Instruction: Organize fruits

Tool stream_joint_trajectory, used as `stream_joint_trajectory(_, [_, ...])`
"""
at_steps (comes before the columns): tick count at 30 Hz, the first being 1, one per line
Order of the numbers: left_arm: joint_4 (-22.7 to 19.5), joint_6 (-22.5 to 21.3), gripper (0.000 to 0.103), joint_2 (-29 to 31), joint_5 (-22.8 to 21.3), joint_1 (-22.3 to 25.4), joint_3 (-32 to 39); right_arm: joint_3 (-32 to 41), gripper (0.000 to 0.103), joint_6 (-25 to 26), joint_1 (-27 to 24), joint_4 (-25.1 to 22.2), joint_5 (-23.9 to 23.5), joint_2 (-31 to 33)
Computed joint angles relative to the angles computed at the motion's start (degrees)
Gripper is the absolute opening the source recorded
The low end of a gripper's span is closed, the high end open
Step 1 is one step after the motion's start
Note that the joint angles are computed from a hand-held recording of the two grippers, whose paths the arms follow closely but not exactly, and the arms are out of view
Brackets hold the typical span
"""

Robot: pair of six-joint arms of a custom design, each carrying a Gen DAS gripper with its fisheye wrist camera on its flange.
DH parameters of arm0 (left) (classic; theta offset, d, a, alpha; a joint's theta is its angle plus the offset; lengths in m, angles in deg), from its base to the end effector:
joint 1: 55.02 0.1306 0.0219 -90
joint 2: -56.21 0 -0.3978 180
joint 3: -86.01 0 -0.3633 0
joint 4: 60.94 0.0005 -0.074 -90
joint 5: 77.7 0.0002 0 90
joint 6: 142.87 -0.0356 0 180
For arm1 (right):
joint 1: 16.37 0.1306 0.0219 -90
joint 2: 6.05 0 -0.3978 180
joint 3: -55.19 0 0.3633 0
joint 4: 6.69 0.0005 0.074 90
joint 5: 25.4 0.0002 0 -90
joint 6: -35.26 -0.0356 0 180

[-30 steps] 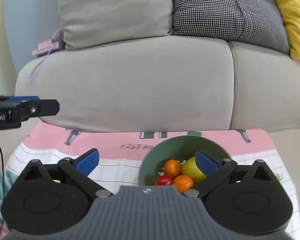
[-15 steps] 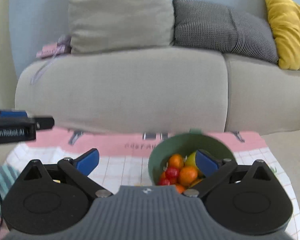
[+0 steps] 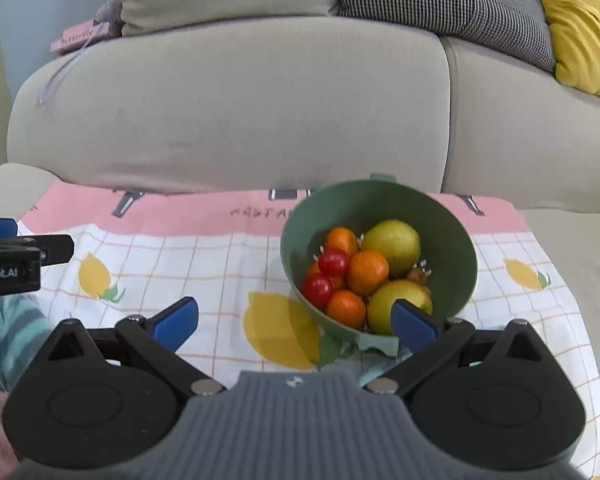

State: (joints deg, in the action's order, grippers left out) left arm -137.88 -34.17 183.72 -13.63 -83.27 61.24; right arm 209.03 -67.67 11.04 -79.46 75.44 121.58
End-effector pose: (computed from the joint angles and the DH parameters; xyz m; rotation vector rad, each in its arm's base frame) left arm 0.5840 -0.2967 0.5347 -0.0047 2.3244 0.1461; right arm 0.5941 0.3000 0.5268 -0.2095 2.3584 0.1143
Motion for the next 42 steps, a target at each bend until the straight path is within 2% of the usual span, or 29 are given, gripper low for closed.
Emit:
stream_joint_trajectory(8, [-0.6, 1.0, 0.087, -0.1, 0.5, 0.0, -0.2, 0.4, 0.099, 1.2, 0.3, -0.5, -0.1, 0.1])
stream_joint_trajectory(15, [-0.5, 1.3, 0.087, -0.5, 0.6, 0.1, -0.6, -2.4, 0.099, 4.5, 1.0, 3.0, -1.6, -1.6])
stream_joint_trajectory(18, [-0.4, 1.3, 0.087, -0.5, 0.7, 0.1, -0.7, -2.1, 0.099, 5.5, 1.2, 2.6, -1.3, -1.4])
stream_joint_trajectory(42, [-1.1, 1.6, 0.087, -0.5, 1.1, 0.0, -0.3, -2.6, 0.099, 4.4, 0.9, 2.6, -1.9, -1.8])
